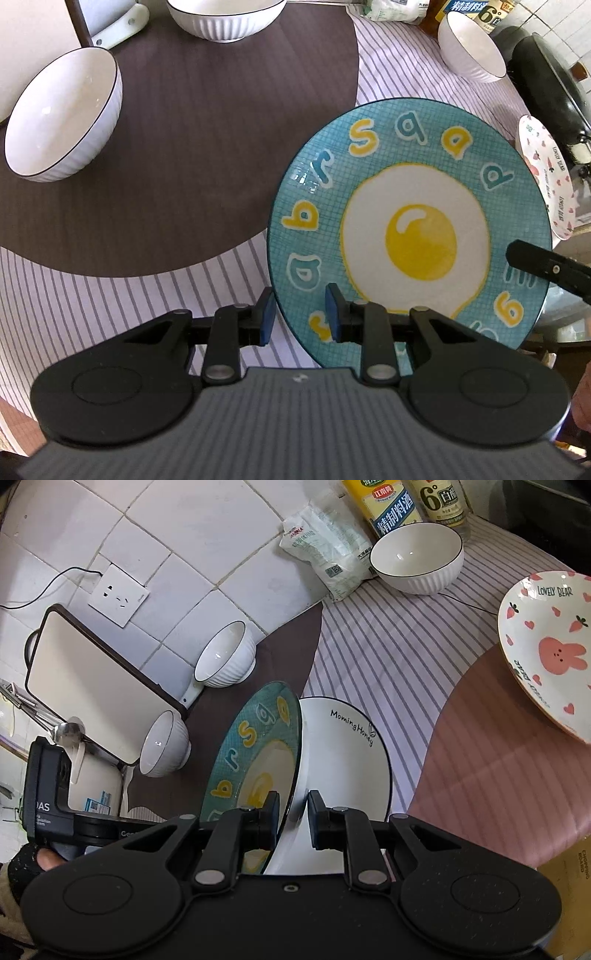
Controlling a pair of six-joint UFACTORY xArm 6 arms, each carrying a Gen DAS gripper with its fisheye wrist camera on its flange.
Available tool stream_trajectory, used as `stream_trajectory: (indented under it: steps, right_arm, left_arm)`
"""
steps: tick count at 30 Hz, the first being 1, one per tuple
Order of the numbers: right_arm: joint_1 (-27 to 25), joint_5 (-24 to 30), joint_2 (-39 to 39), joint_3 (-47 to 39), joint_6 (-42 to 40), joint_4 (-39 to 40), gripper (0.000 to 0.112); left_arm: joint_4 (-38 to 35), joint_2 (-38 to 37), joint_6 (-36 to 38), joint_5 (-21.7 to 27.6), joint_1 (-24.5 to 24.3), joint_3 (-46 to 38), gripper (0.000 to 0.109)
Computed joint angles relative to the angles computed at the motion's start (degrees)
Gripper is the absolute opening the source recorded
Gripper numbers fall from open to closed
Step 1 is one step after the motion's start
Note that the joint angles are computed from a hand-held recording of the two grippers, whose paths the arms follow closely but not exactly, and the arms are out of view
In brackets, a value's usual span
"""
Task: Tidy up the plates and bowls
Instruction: 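Lift the egg plate with both grippers and carry it over the white plate, then lower the egg plate onto the white plate and open both grippers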
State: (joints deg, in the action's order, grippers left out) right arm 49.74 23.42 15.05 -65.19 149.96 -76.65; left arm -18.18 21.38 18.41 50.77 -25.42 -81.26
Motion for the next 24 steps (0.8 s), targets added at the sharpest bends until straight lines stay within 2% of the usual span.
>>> stream_trajectory:
  steps: [6,11,16,24]
  right_arm:
    - [0.0,0.9,0.9,-0.7,-22.1,18.6,0.02]
    - [1.2,5.4,2.8,-3.6,-37.0,31.2,0.019]
    - [1.4,6.5,2.7,-3.6,-34.7,32.0,0.018]
    - [3.7,19.5,7.2,-13.2,-46.1,40.9,0.025]
  left_arm:
    - [2.4,-1.1,-1.8,-2.6,-0.9,1.9,0.024]
    - [2.8,-0.8,-1.8,-2.9,-0.9,1.6,0.021]
    - [2.4,-0.9,-0.4,-3.2,-0.9,1.7,0.019]
    - [0.6,-1.2,1.9,0.7,0.3,0.5,0.014]
